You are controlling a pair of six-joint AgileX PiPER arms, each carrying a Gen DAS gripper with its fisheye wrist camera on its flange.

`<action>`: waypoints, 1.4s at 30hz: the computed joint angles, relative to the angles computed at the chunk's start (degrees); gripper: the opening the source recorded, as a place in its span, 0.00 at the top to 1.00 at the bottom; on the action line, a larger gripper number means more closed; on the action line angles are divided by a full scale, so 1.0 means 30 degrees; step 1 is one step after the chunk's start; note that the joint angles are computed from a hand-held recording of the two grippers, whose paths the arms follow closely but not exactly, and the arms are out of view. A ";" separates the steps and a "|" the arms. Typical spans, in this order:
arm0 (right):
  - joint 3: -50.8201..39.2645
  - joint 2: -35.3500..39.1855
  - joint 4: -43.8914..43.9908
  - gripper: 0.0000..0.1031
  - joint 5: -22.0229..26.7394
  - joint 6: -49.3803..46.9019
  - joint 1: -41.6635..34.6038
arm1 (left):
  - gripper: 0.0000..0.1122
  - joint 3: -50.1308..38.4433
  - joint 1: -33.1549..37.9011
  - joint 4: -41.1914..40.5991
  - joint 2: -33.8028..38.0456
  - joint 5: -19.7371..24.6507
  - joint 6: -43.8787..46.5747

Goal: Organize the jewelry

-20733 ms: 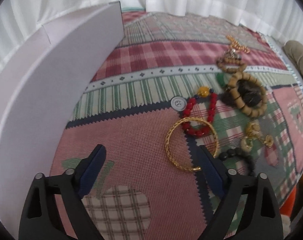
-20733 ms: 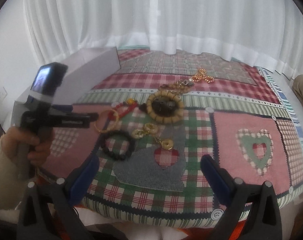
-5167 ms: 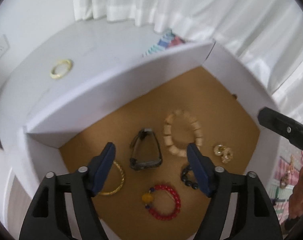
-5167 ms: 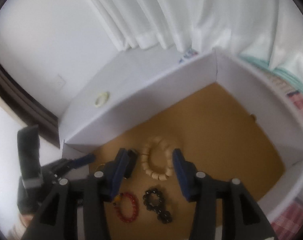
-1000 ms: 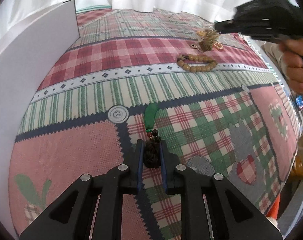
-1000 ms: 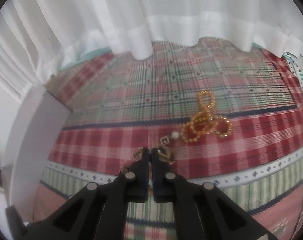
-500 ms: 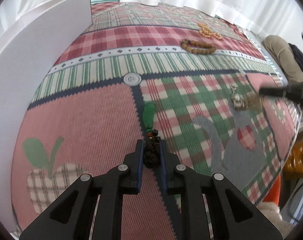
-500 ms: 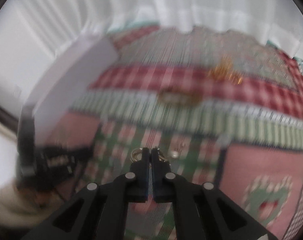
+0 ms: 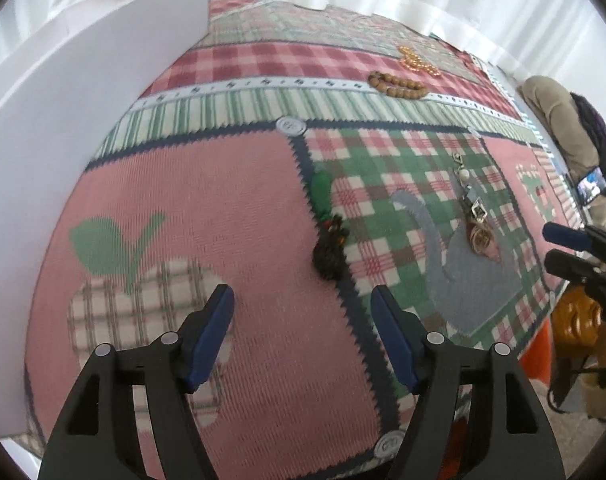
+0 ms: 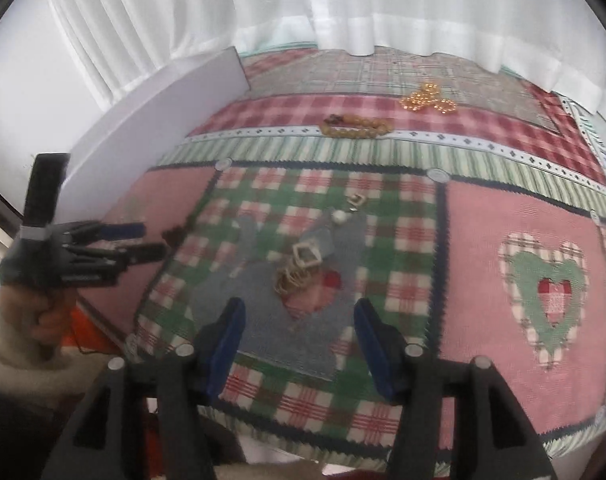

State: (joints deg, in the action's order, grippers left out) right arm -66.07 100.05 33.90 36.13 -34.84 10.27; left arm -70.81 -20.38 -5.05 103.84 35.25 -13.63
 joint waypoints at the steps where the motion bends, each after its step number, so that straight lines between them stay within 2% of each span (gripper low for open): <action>1: -0.0024 0.0175 -0.0013 0.44 -0.0115 -0.0006 0.0087 | 0.35 0.0044 -0.0019 -0.0057 -0.0007 -0.0031 -0.0027; 7: -0.0823 0.1656 -0.0853 0.44 -0.1401 0.0815 0.1328 | 0.36 -0.1289 -0.0953 0.1481 0.1062 0.0046 -0.0927; 10: -0.1353 0.2486 -0.1659 0.44 -0.1864 0.1914 0.1651 | 0.40 -0.2236 -0.1834 0.4237 0.1973 0.0354 -0.3051; 12: -0.1729 0.2995 -0.1897 0.44 -0.1981 0.2386 0.1843 | 0.52 -0.2646 -0.2327 0.5923 0.2274 0.0719 -0.4277; 14: -0.1949 0.3378 -0.1871 0.44 -0.2094 0.2534 0.2122 | 0.76 -0.2864 -0.2376 0.5932 0.2401 0.0714 -0.4213; 15: -0.1905 0.3441 -0.1981 0.44 -0.2365 0.2634 0.2293 | 0.84 -0.3103 -0.2350 0.5664 0.2524 0.0786 -0.3979; 16: -0.1695 0.3312 -0.2764 0.45 -0.2961 0.3325 0.2595 | 0.88 -0.3253 -0.2272 0.5403 0.2581 0.0875 -0.3708; 17: -0.1728 0.3332 -0.3313 0.64 -0.3127 0.3923 0.2698 | 0.89 -0.3444 -0.2141 0.5002 0.2642 0.1017 -0.3419; 18: -0.1878 0.3355 -0.3098 0.76 -0.2923 0.3979 0.2526 | 0.89 -0.3567 -0.2011 0.4596 0.2683 0.1081 -0.3185; 21: -0.2032 0.3091 -0.0664 0.82 -0.1963 0.2329 0.1535 | 0.89 -0.3457 -0.1328 0.2892 0.2218 0.1125 -0.2229; 26: -0.2062 0.1639 0.1382 0.83 0.0001 0.0600 -0.0103 | 0.89 -0.3078 -0.0476 0.1270 0.0579 0.1516 -0.1530; 32: -0.3951 0.0678 0.2445 0.83 0.2897 0.0083 -0.1349 | 0.89 -0.3413 0.0476 0.0273 -0.1483 0.2614 -0.1439; 38: -0.7491 0.1168 0.2265 0.83 0.4727 0.0736 -0.0469 | 0.89 -0.3738 0.1640 0.0332 -0.4085 0.4403 -0.1620; 42: -1.1091 0.2460 0.2144 0.83 0.5869 0.1368 0.0983 | 0.89 -0.3939 0.3833 -0.0414 -0.5835 0.5781 -0.0911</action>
State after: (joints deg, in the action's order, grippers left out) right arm -99.34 107.43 40.33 53.74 -30.74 13.22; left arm -82.63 -8.88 -6.29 86.34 52.59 -16.37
